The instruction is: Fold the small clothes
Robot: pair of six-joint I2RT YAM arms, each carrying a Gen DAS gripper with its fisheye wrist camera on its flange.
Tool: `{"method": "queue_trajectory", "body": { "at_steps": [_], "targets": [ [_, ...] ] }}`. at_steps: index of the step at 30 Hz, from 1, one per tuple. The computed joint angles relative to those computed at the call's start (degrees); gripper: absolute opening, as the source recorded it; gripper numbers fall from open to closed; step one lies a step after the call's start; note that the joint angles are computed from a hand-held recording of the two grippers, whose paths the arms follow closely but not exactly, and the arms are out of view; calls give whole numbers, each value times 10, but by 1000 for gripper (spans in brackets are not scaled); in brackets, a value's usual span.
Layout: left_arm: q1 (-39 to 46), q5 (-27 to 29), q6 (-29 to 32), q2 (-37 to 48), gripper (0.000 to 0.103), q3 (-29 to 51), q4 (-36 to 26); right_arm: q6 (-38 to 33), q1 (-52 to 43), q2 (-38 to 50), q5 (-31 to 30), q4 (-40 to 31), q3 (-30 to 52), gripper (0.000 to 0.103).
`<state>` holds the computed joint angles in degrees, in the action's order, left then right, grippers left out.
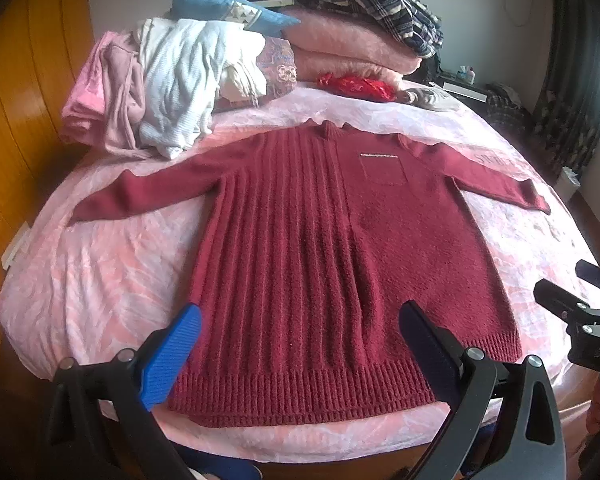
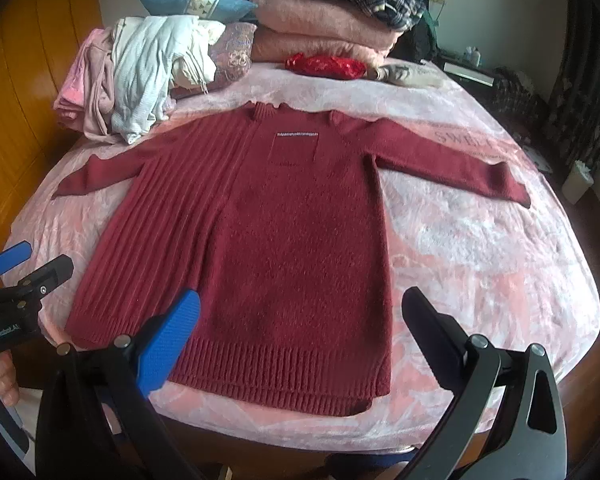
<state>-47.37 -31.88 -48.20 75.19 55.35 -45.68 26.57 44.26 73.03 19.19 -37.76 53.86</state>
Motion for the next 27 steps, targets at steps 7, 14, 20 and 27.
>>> {"method": "queue_trajectory", "body": {
  "at_steps": [7,14,20,27],
  "targets": [
    [4,0,6,3,99,5,-1,-1,-9,2,-4,-2,7,100],
    [5,0,6,0,99,3,1,0,-13,4,-6,-6,10,100],
    [5,1,9,0,99,1,3,2,-13,8,-8,-6,9,100],
    [3,-1,5,3,99,6,0,4,-12,6,-2,1,0,100]
  ]
}}
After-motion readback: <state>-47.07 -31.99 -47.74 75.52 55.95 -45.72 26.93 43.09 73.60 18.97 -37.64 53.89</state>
